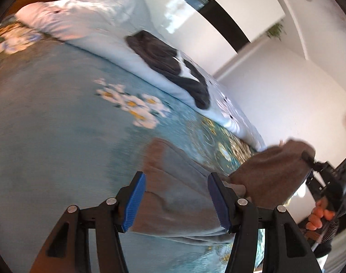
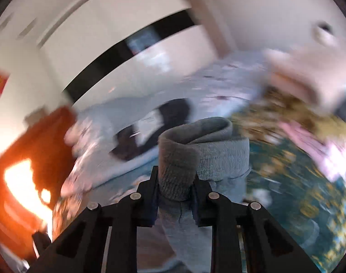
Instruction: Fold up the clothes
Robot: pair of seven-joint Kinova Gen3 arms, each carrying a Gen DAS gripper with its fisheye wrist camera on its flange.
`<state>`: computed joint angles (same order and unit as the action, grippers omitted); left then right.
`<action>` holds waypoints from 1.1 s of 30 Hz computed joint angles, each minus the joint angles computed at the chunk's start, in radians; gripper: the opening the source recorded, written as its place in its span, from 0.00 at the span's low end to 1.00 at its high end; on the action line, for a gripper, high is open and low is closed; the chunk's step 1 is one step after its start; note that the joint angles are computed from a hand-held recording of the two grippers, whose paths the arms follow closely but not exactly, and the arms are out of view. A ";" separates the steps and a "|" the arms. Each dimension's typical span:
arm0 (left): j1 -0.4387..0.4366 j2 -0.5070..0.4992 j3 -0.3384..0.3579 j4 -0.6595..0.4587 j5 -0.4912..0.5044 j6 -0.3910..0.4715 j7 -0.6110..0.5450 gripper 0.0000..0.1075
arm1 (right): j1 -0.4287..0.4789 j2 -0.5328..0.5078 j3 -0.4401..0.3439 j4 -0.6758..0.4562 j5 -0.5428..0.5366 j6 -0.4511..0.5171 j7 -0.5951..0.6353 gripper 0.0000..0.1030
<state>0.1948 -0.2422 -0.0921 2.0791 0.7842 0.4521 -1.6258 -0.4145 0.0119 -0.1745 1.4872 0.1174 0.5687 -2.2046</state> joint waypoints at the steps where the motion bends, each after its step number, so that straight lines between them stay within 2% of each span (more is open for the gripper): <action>1: 0.000 -0.008 -0.017 0.012 0.012 0.003 -0.009 0.57 | -0.028 0.038 -0.025 -0.045 0.015 0.018 0.021 0.23; 7: -0.021 -0.034 -0.090 0.070 0.072 0.037 -0.060 0.57 | -0.214 0.250 -0.083 -0.184 0.022 0.157 0.167 0.23; 10: -0.017 -0.020 -0.130 0.091 0.167 0.067 -0.149 0.57 | -0.264 0.312 -0.069 -0.195 -0.003 0.203 0.203 0.23; 13: -0.030 0.010 -0.142 0.103 0.289 0.115 -0.267 0.57 | -0.310 0.317 -0.039 -0.159 0.009 0.212 0.213 0.26; 15: -0.001 0.037 -0.172 0.105 0.371 0.146 -0.349 0.57 | -0.336 0.306 -0.009 -0.130 -0.017 0.208 0.251 0.35; 17: -0.016 0.066 -0.168 0.105 0.452 0.197 -0.425 0.57 | -0.315 0.288 -0.025 -0.095 -0.066 0.199 0.316 0.42; 19: -0.028 0.085 -0.152 0.103 0.499 0.228 -0.467 0.57 | -0.230 0.262 -0.093 -0.051 -0.147 0.174 0.397 0.46; 20: -0.035 0.084 -0.134 0.099 0.498 0.226 -0.471 0.57 | -0.194 0.245 -0.117 -0.029 -0.188 0.164 0.432 0.48; 22: -0.045 0.080 -0.085 0.078 0.465 0.203 -0.460 0.57 | -0.176 0.205 -0.109 0.018 -0.224 0.141 0.453 0.48; 25: -0.061 0.099 -0.002 0.024 0.380 0.181 -0.419 0.57 | -0.186 0.135 -0.045 0.085 -0.202 0.119 0.382 0.49; 28: -0.079 0.139 0.060 -0.018 0.328 0.175 -0.395 0.57 | -0.125 0.068 -0.022 0.156 -0.244 0.082 0.338 0.49; 33: -0.094 0.233 0.120 -0.085 0.282 0.186 -0.364 0.57 | -0.045 0.004 -0.012 0.232 -0.342 0.033 0.361 0.49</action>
